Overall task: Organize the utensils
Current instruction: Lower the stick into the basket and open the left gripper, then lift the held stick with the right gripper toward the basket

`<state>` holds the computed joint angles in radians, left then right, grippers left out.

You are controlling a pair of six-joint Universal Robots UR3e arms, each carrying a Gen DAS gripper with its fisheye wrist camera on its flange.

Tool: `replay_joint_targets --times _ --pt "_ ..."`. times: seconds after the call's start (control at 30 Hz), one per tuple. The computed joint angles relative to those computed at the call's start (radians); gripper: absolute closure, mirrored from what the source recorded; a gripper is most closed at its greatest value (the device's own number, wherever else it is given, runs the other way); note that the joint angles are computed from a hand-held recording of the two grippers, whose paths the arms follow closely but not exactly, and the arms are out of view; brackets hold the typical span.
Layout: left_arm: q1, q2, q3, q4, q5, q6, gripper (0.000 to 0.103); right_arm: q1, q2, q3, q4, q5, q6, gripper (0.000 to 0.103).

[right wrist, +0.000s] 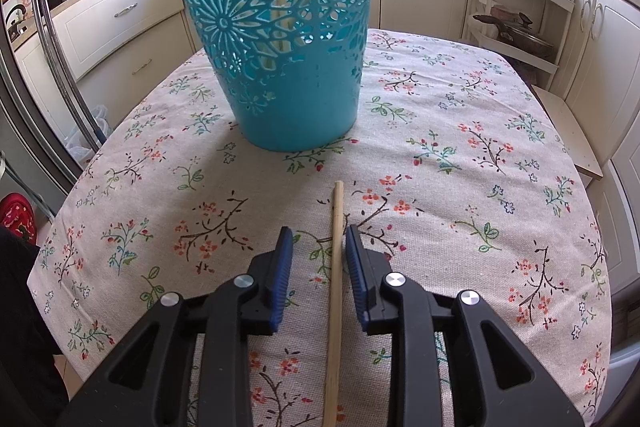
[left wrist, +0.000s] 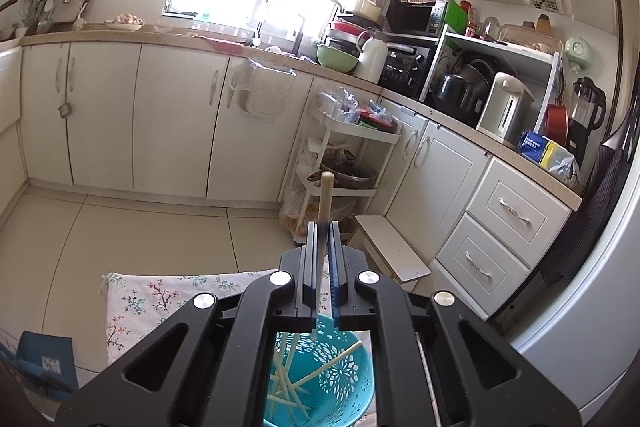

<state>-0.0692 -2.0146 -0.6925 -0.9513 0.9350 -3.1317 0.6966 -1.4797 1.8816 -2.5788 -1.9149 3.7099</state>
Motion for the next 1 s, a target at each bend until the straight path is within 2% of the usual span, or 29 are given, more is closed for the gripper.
replay_joint_targets --times 0.27,0.37,0.47,0.5,0.57,0.63,0.7,0.83,1.0 --pt "-0.020 0.000 -0.056 -0.014 0.024 0.017 0.098 0.001 0.002 -0.001 -0.001 -0.001 0.002 0.075" --pt "-0.040 -0.007 -0.070 -0.036 0.061 0.047 0.098 0.001 0.003 0.001 -0.007 -0.002 -0.002 0.074" --pt "-0.041 0.031 -0.164 -0.009 0.088 0.051 0.098 0.003 0.007 -0.002 -0.009 0.000 -0.005 0.072" --pt "-0.048 0.055 -0.215 0.020 0.126 0.048 0.097 0.004 0.007 -0.003 -0.009 0.000 -0.006 0.072" --pt "-0.060 0.101 -0.308 0.069 0.191 0.057 0.088 0.003 0.007 -0.003 -0.009 0.001 -0.009 0.072" --pt "-0.079 0.148 -0.404 0.127 0.283 0.051 0.049 0.003 0.007 -0.004 -0.008 0.002 -0.010 0.072" --pt "-0.095 0.206 -0.521 0.210 0.382 0.036 0.034 0.003 0.008 -0.004 -0.008 0.002 -0.008 0.072" --pt "-0.085 0.287 -0.672 0.287 0.441 0.033 0.021 0.008 0.005 -0.010 0.014 -0.013 -0.002 0.077" --pt "-0.055 0.336 -0.767 0.325 0.470 0.067 0.017 -0.011 -0.020 0.001 0.039 -0.012 0.017 0.094"
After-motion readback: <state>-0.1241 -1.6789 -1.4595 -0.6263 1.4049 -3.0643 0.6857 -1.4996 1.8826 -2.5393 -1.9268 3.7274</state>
